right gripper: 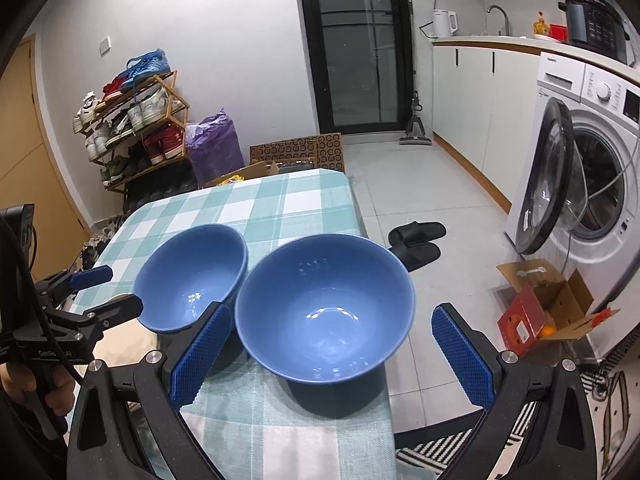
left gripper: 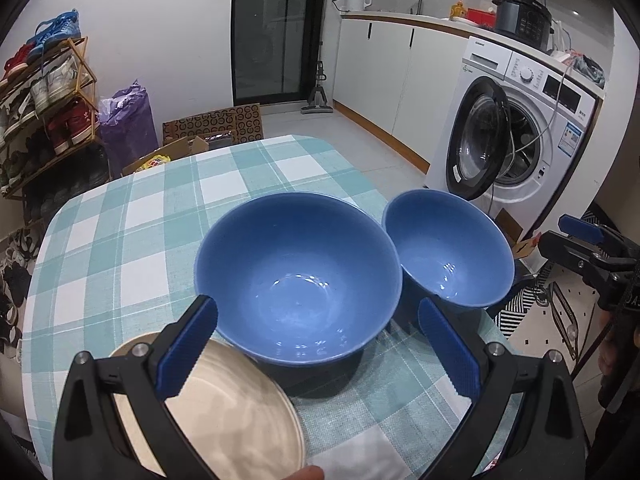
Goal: Organize plates and bowls
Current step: 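Pull both grippers back and move toward the remaining blue bowls, then lower both grippers onto the rim of a blue bowl and close them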
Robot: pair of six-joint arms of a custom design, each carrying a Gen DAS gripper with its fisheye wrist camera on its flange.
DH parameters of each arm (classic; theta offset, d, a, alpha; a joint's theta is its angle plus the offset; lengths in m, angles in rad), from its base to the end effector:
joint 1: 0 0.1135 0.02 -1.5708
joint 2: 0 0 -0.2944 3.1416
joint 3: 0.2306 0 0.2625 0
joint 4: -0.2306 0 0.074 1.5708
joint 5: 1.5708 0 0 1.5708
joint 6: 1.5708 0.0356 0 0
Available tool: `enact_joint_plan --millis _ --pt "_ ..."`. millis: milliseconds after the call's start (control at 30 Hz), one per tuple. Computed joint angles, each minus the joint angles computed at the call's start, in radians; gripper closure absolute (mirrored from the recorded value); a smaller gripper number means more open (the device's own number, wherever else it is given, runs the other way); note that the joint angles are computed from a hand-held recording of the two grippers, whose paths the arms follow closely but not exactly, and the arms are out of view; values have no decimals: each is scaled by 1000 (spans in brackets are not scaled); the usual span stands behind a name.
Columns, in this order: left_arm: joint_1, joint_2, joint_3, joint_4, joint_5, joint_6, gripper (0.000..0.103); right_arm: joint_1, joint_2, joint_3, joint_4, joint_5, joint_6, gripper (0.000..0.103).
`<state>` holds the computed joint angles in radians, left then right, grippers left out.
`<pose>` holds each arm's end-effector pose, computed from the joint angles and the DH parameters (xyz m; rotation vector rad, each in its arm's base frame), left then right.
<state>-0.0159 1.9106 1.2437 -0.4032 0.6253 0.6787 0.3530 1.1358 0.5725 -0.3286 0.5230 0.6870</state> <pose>0.4050 -0.0273 0.1899 1.0131 2.2103 -0.5391 0.2031 0.0559 0.2132 0.5977 2.2358 -0.1309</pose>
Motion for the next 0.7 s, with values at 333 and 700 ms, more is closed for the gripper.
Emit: enact_joint_plan --millis 333,700 --pt "-28 -32 -47 -28 82 52 3 -87 -47 -92 62 -73 -22 1" --pt "-78 3 -18 -118 116 61 32 -151 -83 -171 121 -129 -45 1"
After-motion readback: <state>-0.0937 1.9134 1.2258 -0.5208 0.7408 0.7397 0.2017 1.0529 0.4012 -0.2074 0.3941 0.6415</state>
